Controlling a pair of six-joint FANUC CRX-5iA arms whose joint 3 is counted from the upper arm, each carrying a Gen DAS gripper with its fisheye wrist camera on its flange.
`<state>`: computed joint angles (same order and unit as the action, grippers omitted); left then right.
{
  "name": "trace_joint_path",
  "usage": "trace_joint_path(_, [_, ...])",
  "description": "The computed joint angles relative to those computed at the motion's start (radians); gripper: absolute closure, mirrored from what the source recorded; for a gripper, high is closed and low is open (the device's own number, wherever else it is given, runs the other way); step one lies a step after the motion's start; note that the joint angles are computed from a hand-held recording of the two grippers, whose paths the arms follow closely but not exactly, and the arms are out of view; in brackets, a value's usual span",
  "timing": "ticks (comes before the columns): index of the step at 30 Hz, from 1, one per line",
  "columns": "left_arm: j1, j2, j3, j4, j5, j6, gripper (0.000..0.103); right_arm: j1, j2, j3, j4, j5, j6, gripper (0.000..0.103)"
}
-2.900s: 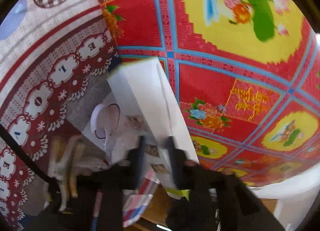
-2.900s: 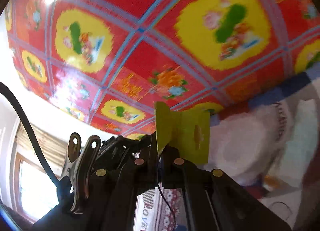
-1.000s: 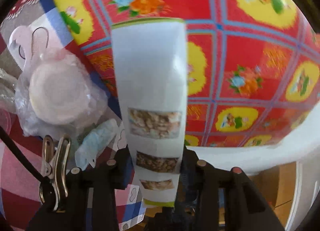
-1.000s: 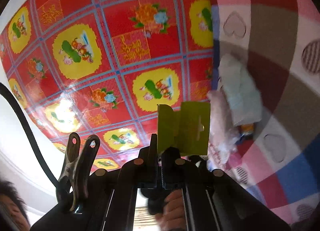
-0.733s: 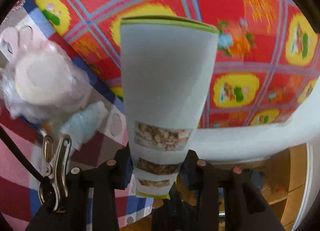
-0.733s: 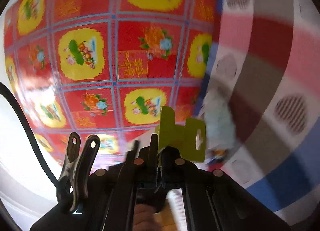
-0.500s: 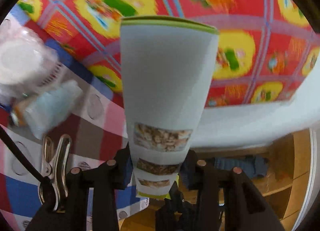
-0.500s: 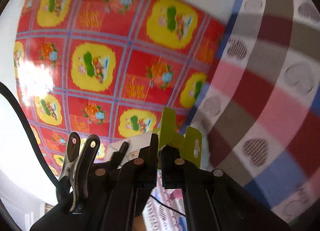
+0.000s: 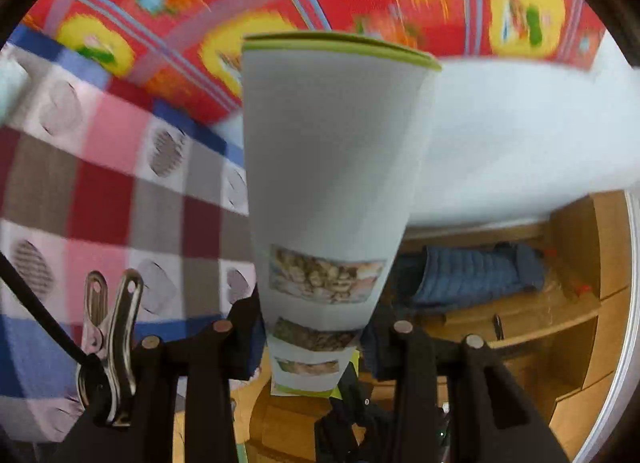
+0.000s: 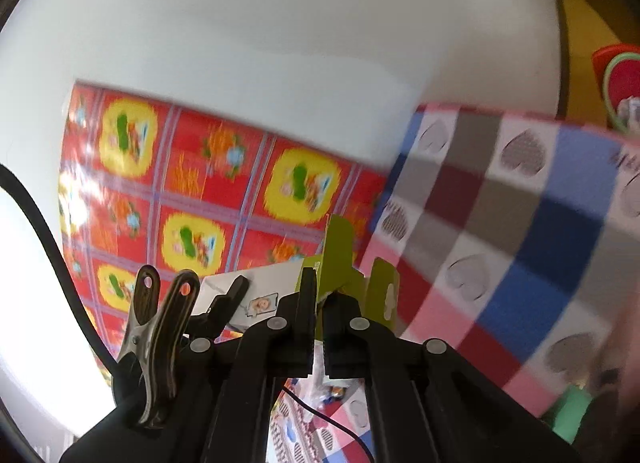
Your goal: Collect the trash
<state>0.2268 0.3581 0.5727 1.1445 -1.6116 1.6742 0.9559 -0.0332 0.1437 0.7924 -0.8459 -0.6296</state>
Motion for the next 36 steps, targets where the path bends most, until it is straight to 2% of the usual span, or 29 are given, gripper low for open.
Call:
trace_joint_path(5, [-0.102, -0.052, -0.086, 0.017, 0.046, 0.0, 0.063, 0.01, -0.106, -0.08, 0.029, -0.086, -0.019, 0.1])
trace_joint_path(7, [-0.164, -0.039, -0.051, 0.014, 0.065, 0.03, 0.063, 0.019, -0.152, -0.105, 0.041, -0.135, -0.01, 0.099])
trace_joint_path(16, [-0.349, -0.072, -0.085, 0.012, 0.109, 0.039, 0.063, 0.099, -0.342, -0.234, 0.153, -0.332, -0.086, 0.099])
trace_joint_path(22, [-0.424, -0.037, -0.034, -0.017, 0.08, 0.034, 0.063, 0.201, -0.436, -0.31, 0.24, -0.499, -0.189, 0.099])
trace_joint_path(28, [-0.482, 0.018, 0.009, -0.024, 0.063, 0.05, 0.063, 0.273, -0.487, -0.359, 0.277, -0.63, -0.274, 0.099])
trace_joint_path(31, [-0.51, 0.062, 0.062, -0.032, 0.052, 0.06, 0.063, 0.274, -0.502, -0.366, 0.273, -0.667, -0.277, 0.099])
trace_joint_path(36, [-0.56, 0.151, 0.179, -0.057, 0.044, 0.1, 0.063, 0.231, -0.524, -0.387, 0.248, -0.67, -0.27, 0.099])
